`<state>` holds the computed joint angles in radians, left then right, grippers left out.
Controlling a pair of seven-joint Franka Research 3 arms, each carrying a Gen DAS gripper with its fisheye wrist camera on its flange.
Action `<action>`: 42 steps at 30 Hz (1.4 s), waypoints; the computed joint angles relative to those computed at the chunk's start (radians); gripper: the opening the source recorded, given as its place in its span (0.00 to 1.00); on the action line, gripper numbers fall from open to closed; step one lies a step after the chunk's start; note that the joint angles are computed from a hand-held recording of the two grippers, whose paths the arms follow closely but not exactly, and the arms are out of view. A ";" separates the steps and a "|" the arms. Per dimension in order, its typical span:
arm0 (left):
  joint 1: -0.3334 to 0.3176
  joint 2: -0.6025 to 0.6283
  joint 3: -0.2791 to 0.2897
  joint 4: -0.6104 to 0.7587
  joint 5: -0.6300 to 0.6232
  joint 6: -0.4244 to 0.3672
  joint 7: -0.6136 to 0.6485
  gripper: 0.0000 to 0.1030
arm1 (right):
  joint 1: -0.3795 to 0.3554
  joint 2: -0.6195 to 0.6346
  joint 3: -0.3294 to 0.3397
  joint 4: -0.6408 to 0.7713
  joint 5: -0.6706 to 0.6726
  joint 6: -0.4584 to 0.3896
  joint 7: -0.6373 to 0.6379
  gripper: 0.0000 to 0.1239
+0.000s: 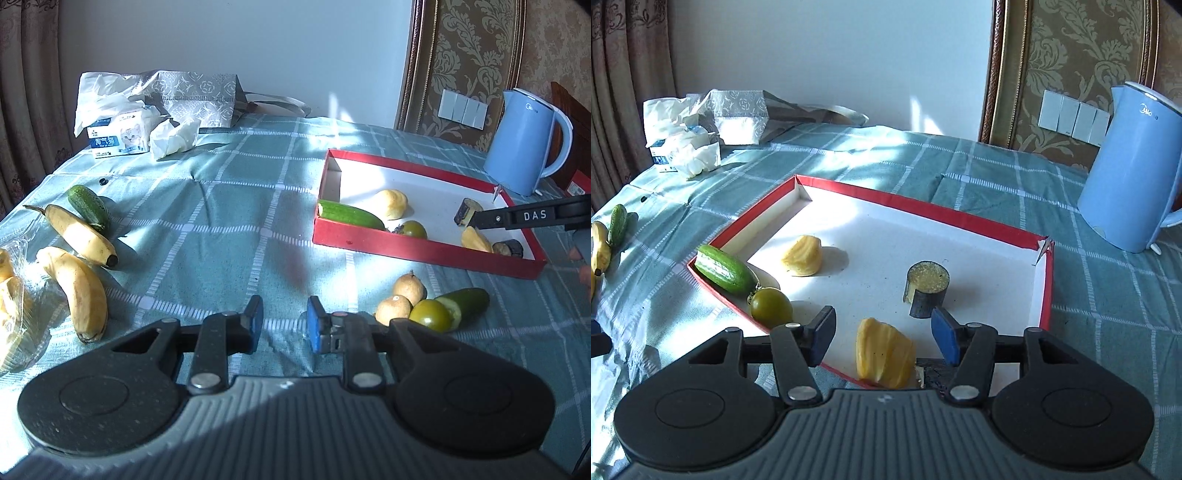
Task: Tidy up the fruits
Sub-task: 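Lower the yellow pepper into the tray and open the right tool, then move both tools back over the remaining produce beside the tray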
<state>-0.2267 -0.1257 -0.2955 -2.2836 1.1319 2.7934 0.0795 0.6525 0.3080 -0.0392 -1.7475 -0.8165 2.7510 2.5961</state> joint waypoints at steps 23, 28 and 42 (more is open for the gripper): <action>-0.086 0.152 0.028 0.128 0.085 0.038 0.202 0.30 | -0.133 -0.275 0.189 -0.381 -0.130 0.056 0.117 0.47; -0.096 0.187 0.045 0.153 0.085 0.071 0.253 0.30 | -0.136 -0.284 0.195 -0.392 -0.111 0.050 0.117 0.47; -0.102 0.239 0.086 0.171 -0.066 0.148 0.356 0.30 | -0.144 -0.288 0.206 -0.398 -0.102 0.034 0.135 0.47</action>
<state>-0.3285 0.1129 -0.2096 -2.1122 1.0659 2.9417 0.4355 0.5089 0.0196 0.1672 -2.1452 -0.9186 2.7853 2.7308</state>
